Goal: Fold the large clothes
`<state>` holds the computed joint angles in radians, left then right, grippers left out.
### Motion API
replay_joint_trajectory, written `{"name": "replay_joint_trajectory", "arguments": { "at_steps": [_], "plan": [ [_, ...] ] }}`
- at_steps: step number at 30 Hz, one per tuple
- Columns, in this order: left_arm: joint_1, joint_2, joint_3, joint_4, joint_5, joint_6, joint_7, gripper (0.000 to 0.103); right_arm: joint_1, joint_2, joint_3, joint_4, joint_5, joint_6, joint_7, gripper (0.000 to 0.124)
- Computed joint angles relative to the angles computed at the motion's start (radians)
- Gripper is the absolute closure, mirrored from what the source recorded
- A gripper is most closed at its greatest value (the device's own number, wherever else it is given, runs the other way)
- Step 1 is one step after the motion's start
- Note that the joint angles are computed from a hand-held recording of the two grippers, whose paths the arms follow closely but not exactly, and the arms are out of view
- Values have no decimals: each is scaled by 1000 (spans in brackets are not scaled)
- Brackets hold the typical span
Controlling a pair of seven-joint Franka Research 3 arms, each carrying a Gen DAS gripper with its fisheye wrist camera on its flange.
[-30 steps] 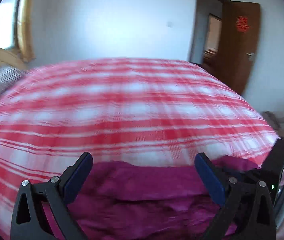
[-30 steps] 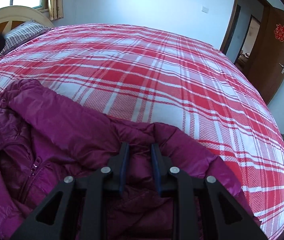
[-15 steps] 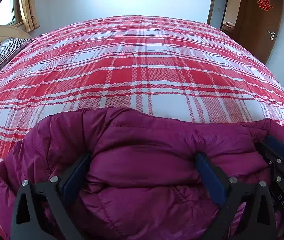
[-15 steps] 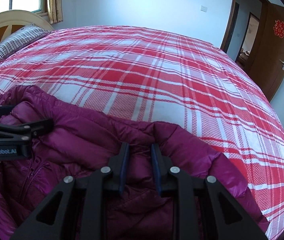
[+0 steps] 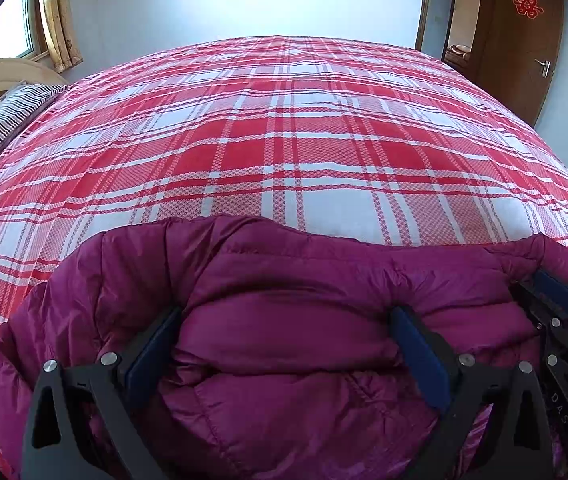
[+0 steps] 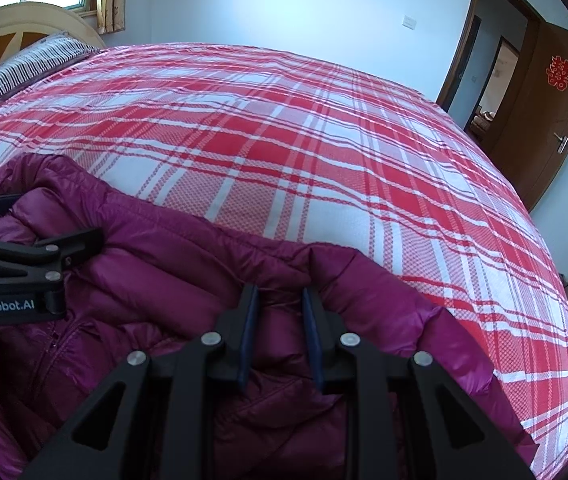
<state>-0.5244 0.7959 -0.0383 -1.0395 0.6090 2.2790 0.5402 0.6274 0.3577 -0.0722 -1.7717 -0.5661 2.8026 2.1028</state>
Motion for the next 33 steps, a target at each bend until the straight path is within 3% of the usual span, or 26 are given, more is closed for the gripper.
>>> {"name": "replay_joint_trajectory", "arguments": {
  "at_steps": [33],
  "plan": [
    [-17, 38, 12, 66, 6, -49, 17, 1, 12, 12, -3, 24, -51, -41, 25, 97]
  ]
}}
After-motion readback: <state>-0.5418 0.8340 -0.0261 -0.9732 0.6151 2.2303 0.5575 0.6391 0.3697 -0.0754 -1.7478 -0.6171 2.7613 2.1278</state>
